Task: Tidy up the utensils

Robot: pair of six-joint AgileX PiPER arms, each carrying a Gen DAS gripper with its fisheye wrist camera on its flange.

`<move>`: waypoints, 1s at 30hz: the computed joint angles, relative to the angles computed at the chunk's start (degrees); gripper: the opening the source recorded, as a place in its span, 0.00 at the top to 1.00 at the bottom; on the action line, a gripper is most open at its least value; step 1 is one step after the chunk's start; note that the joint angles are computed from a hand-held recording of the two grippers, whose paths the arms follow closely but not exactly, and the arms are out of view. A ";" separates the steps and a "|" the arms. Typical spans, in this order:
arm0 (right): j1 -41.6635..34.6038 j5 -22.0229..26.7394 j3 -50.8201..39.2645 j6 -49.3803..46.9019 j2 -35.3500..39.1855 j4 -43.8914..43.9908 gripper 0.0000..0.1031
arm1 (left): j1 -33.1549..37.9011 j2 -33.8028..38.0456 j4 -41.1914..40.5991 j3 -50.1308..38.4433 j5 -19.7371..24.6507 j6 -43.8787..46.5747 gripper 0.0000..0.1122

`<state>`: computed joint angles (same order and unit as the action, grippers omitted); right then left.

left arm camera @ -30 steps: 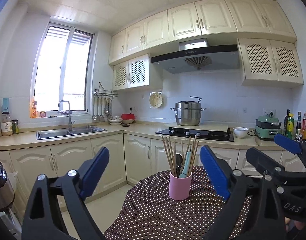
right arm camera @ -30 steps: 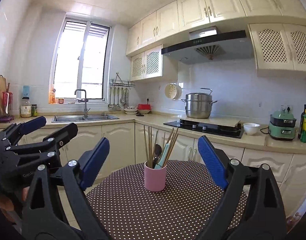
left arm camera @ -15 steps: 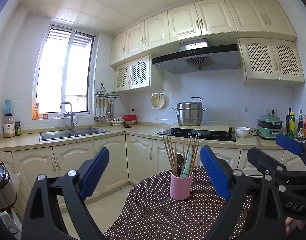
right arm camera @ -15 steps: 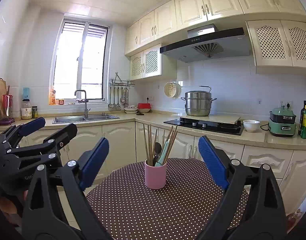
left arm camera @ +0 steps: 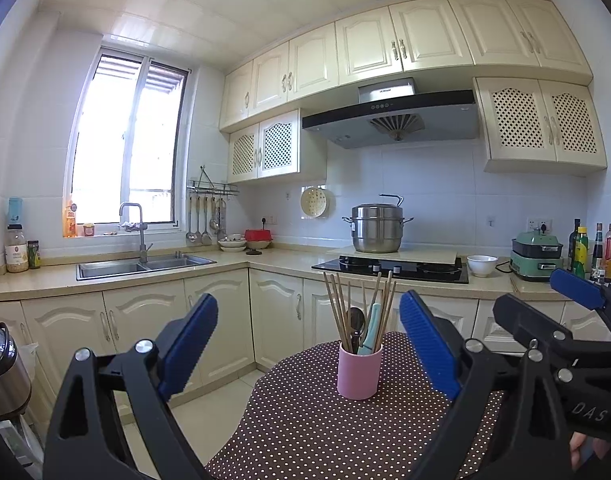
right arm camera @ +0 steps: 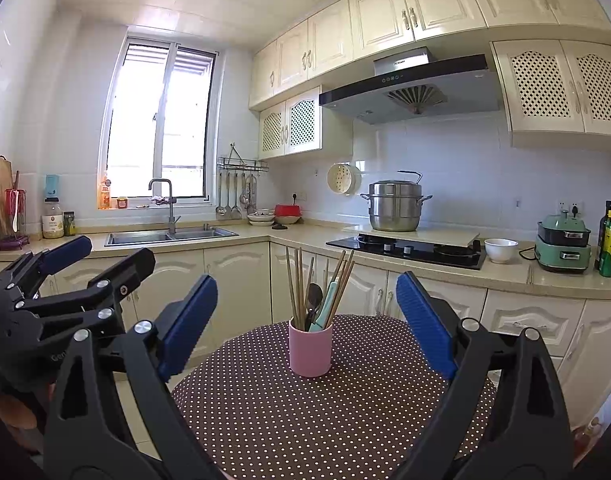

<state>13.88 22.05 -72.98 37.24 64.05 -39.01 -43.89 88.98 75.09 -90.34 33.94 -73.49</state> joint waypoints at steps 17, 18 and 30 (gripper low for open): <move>-0.02 0.48 -0.14 -1.10 -0.09 1.18 0.12 | 0.22 -0.11 -1.70 -0.05 -0.56 1.60 0.19; -0.27 0.38 -0.20 -1.67 -0.07 1.74 0.12 | 0.26 -0.14 -1.79 -0.05 -0.60 1.70 0.19; -0.09 0.66 -0.29 -1.49 -0.08 1.64 0.12 | 0.41 -0.03 -2.41 -0.31 -0.77 2.37 0.19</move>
<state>13.79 22.71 -73.28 35.75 63.96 -37.36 -43.49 88.95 72.69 -90.65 33.16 -71.12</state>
